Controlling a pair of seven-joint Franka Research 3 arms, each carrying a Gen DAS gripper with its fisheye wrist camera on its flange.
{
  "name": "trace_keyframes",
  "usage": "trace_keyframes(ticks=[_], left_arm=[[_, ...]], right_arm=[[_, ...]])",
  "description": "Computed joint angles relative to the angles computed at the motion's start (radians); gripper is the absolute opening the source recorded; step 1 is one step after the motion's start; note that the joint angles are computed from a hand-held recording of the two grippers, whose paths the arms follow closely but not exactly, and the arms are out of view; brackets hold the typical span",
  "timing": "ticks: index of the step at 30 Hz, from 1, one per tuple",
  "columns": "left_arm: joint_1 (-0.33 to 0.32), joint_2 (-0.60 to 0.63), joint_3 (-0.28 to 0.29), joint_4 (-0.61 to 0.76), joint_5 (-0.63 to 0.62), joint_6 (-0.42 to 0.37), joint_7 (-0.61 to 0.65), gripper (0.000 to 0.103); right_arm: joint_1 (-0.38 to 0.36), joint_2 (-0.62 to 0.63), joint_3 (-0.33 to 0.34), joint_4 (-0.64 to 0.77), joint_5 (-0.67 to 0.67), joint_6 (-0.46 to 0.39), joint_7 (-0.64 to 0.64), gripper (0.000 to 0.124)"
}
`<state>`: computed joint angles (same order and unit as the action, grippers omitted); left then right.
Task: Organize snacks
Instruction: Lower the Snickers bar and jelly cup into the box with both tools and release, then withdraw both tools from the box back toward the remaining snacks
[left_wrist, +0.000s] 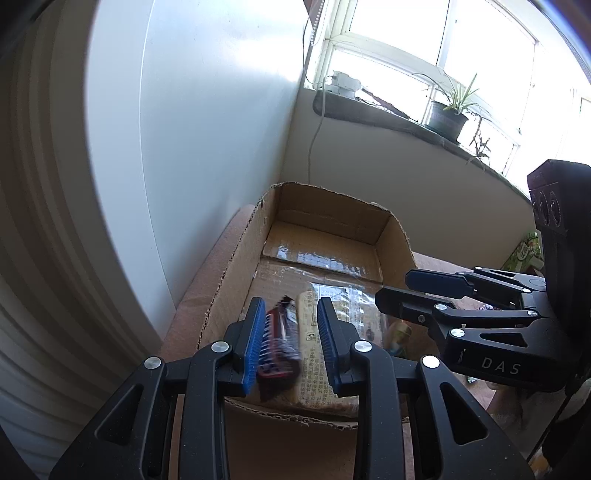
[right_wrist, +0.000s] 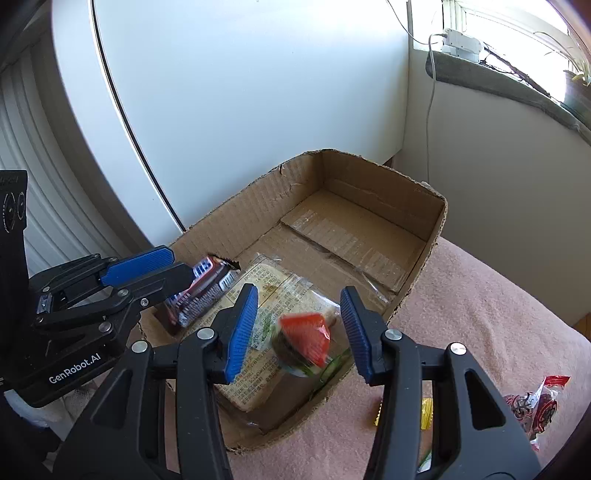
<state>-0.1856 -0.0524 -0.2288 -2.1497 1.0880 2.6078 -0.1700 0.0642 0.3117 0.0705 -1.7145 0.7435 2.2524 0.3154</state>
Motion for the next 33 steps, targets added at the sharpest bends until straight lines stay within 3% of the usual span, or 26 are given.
trace_keyframes(ticks=[4,8,10,11,17,19,21,23,26,33], left_arm=[[-0.002,-0.009,-0.004,-0.002,0.002,-0.015,0.0,0.035],[-0.004,-0.019,-0.009,-0.005,0.01,-0.025,-0.008,0.036],[-0.005,-0.021,-0.012,-0.004,0.014,-0.031,-0.009,0.035],[-0.006,-0.023,-0.014,-0.003,0.016,-0.034,-0.01,0.035],[-0.018,-0.029,-0.027,0.008,0.024,-0.06,-0.008,0.036],[-0.023,-0.03,-0.032,0.013,0.031,-0.069,-0.013,0.047],[-0.03,-0.029,-0.039,0.02,0.044,-0.086,-0.023,0.058],[-0.037,-0.026,-0.043,0.03,0.053,-0.098,-0.021,0.059],[-0.048,-0.014,-0.045,0.047,0.063,-0.108,-0.023,0.072],[-0.084,0.014,-0.051,0.09,0.07,-0.153,-0.009,0.079]], right_arm=[[-0.003,-0.002,-0.001,0.005,0.007,-0.001,0.008,0.049],[-0.008,-0.014,-0.002,0.0,0.015,-0.003,0.006,0.049],[-0.011,-0.021,-0.004,-0.004,0.023,-0.002,0.002,0.055],[-0.014,-0.028,-0.004,-0.01,0.032,0.001,-0.004,0.064],[-0.025,-0.061,-0.017,-0.032,0.06,-0.001,-0.031,0.065],[-0.027,-0.069,-0.022,-0.037,0.062,0.003,-0.035,0.071],[-0.033,-0.081,-0.027,-0.048,0.076,0.008,-0.049,0.089],[-0.04,-0.093,-0.032,-0.059,0.09,0.013,-0.069,0.09],[-0.045,-0.106,-0.04,-0.074,0.1,0.029,-0.095,0.09],[-0.075,-0.115,-0.065,-0.083,0.119,0.039,-0.131,0.09]])
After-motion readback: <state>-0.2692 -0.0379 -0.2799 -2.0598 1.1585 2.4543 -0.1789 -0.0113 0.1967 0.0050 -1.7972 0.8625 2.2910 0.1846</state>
